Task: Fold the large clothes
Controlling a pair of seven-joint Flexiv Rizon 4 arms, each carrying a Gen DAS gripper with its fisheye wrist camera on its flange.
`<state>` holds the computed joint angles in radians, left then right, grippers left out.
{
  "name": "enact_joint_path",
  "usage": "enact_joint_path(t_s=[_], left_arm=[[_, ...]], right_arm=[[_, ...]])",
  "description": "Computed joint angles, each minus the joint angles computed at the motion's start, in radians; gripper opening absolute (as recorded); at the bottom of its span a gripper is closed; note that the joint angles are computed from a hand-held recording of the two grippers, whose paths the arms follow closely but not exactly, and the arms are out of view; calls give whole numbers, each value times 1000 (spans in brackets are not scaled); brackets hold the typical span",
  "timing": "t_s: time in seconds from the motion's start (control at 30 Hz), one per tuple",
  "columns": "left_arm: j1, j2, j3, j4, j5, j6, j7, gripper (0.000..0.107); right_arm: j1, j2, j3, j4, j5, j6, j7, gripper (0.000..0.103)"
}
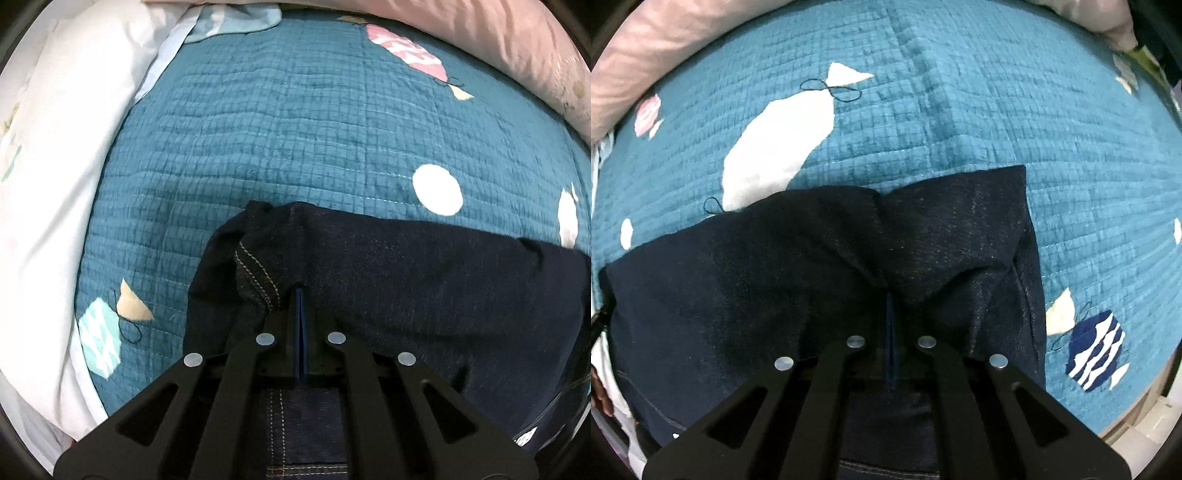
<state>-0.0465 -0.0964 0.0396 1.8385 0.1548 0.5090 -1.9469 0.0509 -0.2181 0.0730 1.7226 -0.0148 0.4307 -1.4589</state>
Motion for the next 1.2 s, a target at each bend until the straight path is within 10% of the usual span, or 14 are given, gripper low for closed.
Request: enact_joint_path(t_s=[0.3,0.7,1.2], left_arm=[[-18,20,-9,-68,22,-106,-45,1],[-116,260,-91,103,-115,-64,-5,2],[-170,232,-100,328,-300,115,-41,2]], right_arm=[[0,84,13,74,30,53,5,0],[89,467,63,266,283,82,-97,4],[218,430,109,459,234,161,0,0]])
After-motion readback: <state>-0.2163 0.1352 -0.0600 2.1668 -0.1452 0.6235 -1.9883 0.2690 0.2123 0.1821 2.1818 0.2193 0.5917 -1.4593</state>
